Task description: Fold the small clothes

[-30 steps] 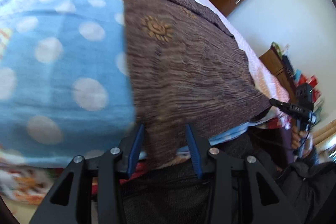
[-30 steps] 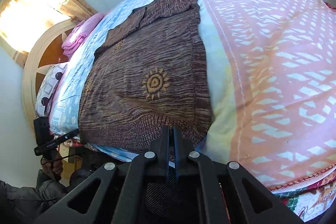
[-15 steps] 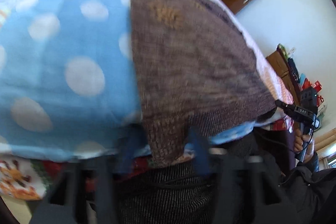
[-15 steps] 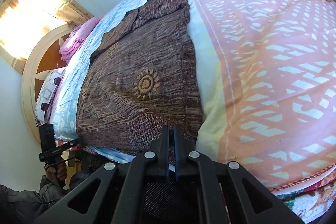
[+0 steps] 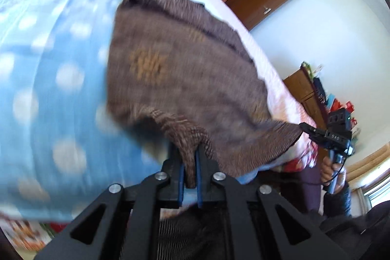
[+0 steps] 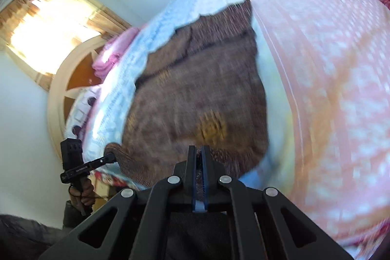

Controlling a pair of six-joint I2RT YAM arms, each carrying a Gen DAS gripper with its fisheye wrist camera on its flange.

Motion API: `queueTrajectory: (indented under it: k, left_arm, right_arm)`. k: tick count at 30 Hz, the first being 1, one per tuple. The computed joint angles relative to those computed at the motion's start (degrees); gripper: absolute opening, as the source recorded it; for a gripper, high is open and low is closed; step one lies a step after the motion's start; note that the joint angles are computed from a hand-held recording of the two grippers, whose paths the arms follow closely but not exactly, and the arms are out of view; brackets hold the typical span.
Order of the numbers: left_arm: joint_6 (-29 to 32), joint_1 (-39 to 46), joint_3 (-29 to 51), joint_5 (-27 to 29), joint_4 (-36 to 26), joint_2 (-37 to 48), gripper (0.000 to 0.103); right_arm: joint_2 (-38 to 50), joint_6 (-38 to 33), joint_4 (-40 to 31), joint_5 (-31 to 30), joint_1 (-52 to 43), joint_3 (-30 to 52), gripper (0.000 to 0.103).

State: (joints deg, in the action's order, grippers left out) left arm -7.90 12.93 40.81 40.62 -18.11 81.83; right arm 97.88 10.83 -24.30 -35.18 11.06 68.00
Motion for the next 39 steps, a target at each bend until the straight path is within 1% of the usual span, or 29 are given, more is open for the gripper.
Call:
queueTrajectory:
  k: [3,4,8,9,11,13,15,16,17,18,20,21,22,23,24,25,27,29,30,32,33,34,35,36,37,38,39]
  left_arm:
    - [-1.4,1.0,8.6,1.3,0.0,7.0,0.007]
    - [-1.8,1.1,11.6,0.7,0.3,9.6,0.007]
    - [-4.7,0.5,22.8,-3.6,0.9,19.8,0.007]
    - [-5.1,0.4,26.3,-4.5,0.4,22.9,0.008]
    - [-4.6,0.7,31.9,-7.6,-2.4,27.5,0.009]
    - [-4.9,2.0,35.0,-9.1,-3.4,30.1,0.010]
    - [-5.2,4.2,37.1,-7.1,-4.4,31.6,0.027]
    - [-5.0,5.2,37.0,-6.5,-4.3,31.2,0.032]
    - [-4.0,5.7,35.4,-6.9,-3.0,29.7,0.040]
    - [-1.5,6.3,33.7,-7.3,-2.2,28.0,0.045]
    - [6.2,6.4,31.1,-7.4,-2.6,25.1,0.050]
    - [11.2,6.0,29.8,-8.1,-3.4,23.7,0.054]
    - [15.2,5.3,29.1,-9.4,-3.8,22.7,0.056]
    - [19.6,4.1,27.5,-11.4,-3.7,21.3,0.062]
    - [22.8,3.2,26.6,-12.8,-3.6,20.7,0.066]
    - [25.5,2.5,26.1,-13.4,-3.7,20.5,0.066]
    - [29.1,0.9,28.2,-13.0,-6.0,22.3,0.067]
    - [29.4,-1.3,30.8,-15.7,-5.2,24.9,0.067]
    - [29.4,-2.5,32.1,-17.3,-3.7,26.8,0.067]
    - [29.6,-3.5,33.7,-18.6,-1.4,29.8,0.067]
    - [29.1,-3.9,35.3,-19.0,-1.2,31.7,0.066]
    - [28.7,-4.0,36.8,-18.2,-2.0,33.3,0.066]
    - [28.3,-4.0,37.1,-16.8,-1.3,34.0,0.066]
    - [28.3,-4.0,35.8,-15.6,0.9,33.4,0.058]
    - [28.6,-4.1,35.8,-14.7,0.7,33.3,0.050]
    - [28.7,-4.1,36.0,-13.7,0.1,33.3,0.041]
    - [28.4,-3.9,35.7,-12.7,0.2,33.1,0.032]
  right_arm:
    - [6.9,1.6,-0.3,1.1,0.3,9.2,0.003]
    - [9.6,2.9,0.1,1.3,0.2,12.3,0.003]
    - [20.8,7.2,1.2,3.8,0.0,24.5,0.004]
    - [23.1,8.4,1.6,4.4,0.0,26.8,0.004]
    - [27.1,11.1,2.3,7.8,-0.2,30.8,0.004]
    - [29.4,14.5,1.8,9.3,-1.0,33.3,0.004]
    - [27.9,18.3,5.9,9.3,-2.1,29.9,0.004]
    - [26.8,18.8,7.8,9.3,-2.4,27.9,0.004]
    - [25.3,18.3,9.2,9.5,-2.4,25.7,0.004]
    - [23.6,17.3,10.3,9.7,-2.2,23.4,0.004]
    - [20.8,14.9,11.2,10.9,-1.5,19.9,0.005]
    - [19.5,13.6,11.1,12.0,-1.1,18.4,0.005]
    - [19.0,12.4,10.7,12.4,-1.0,17.8,0.005]
    - [18.2,11.6,10.5,12.9,-0.6,16.9,0.005]
    - [17.9,11.2,10.3,12.9,-0.5,16.5,0.005]
    - [17.7,11.0,10.3,12.7,-0.4,16.0,0.005]
    - [17.6,11.4,10.3,12.0,-0.2,15.5,0.005]
    - [17.1,11.4,10.8,12.1,0.1,14.5,0.005]
    - [16.7,11.2,11.0,12.4,0.2,14.1,0.005]
    - [15.5,10.3,10.9,13.3,0.2,13.1,0.005]
    - [14.6,9.7,10.8,13.7,0.0,12.3,0.005]
    - [13.9,9.1,10.5,14.1,-0.1,11.7,0.005]
    - [12.9,8.3,10.2,14.8,-0.2,11.0,0.005]
    - [12.1,6.9,9.5,15.6,-0.2,10.5,0.005]
    - [11.7,5.6,8.8,16.2,-0.1,10.4,0.011]
    - [11.6,4.0,7.7,16.7,0.0,10.6,0.030]
    - [11.6,2.6,7.0,17.5,0.4,10.8,0.043]
